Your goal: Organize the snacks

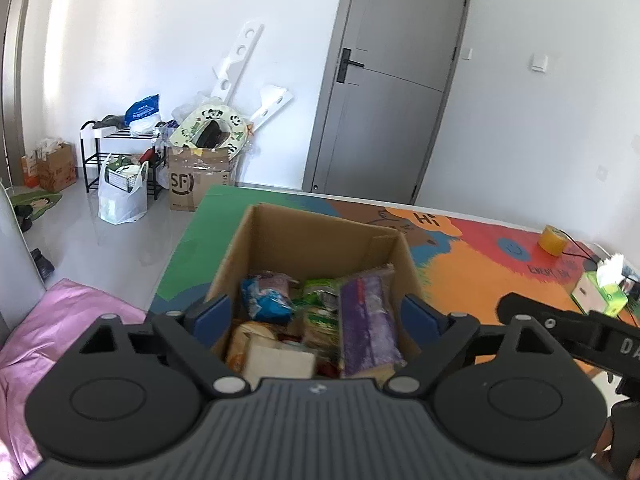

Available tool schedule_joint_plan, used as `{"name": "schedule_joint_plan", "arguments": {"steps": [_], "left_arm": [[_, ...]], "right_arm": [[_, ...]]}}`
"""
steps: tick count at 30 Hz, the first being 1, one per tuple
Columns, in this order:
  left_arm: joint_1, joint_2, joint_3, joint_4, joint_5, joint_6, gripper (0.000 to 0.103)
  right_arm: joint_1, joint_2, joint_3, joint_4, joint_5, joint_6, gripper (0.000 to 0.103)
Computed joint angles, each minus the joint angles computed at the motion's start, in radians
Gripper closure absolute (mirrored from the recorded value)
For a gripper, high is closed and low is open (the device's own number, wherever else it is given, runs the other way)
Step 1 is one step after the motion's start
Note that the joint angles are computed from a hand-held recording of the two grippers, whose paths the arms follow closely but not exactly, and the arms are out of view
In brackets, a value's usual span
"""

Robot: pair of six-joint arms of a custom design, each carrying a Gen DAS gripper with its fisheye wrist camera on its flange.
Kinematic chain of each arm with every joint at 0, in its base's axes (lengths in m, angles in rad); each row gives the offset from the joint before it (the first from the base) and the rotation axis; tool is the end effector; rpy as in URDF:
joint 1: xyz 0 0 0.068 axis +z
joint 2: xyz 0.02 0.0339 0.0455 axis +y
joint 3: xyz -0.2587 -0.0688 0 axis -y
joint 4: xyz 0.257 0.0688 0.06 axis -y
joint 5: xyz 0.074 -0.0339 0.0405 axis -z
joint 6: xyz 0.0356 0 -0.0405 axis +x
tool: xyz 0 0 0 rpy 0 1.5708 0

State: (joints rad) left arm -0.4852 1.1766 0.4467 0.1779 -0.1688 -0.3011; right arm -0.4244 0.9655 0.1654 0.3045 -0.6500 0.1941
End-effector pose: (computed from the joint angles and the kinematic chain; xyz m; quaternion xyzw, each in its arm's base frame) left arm 0.2196 -0.1090 0.1685 0.0390 0.8700 -0.1182 0.4770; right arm 0.1774 -0.0565 0.1350 0.0920 0.8251 0.2167 0.5136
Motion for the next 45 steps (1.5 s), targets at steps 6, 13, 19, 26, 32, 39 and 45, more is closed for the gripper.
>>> {"name": "schedule_joint_plan", "arguments": {"steps": [6, 13, 19, 26, 32, 39, 45], "left_arm": [[-0.073, -0.042, -0.011, -0.030, -0.045, -0.023, 0.005], [-0.159, -0.097, -0.019, -0.095, -0.085, -0.048, 0.001], [-0.213, -0.135, -0.025, -0.147, -0.115, -0.069, 0.000], [-0.268, -0.203, -0.040, -0.204, -0.133, -0.085, 0.000], [-0.290, -0.303, -0.059, -0.292, -0.131, -0.093, 0.000], [-0.313, -0.406, -0.081, -0.376, -0.125, -0.092, 0.000], [-0.333, -0.470, -0.098, -0.442, -0.145, -0.095, 0.000]], "right_arm": [[-0.162, -0.092, -0.021, -0.104, -0.110, -0.065, 0.009], [-0.336, -0.163, -0.010, -0.274, -0.230, -0.192, 0.000], [-0.461, -0.197, 0.014, -0.428, -0.300, -0.310, 0.000], [-0.632, -0.185, 0.080, -0.678, -0.411, -0.527, 0.000], [-0.743, -0.215, 0.134, -0.891, -0.427, -0.718, 0.000], [-0.818, -0.209, 0.185, -1.089, -0.428, -0.889, 0.000], [-0.845, -0.307, 0.183, -1.185, -0.394, -0.940, 0.000]]}}
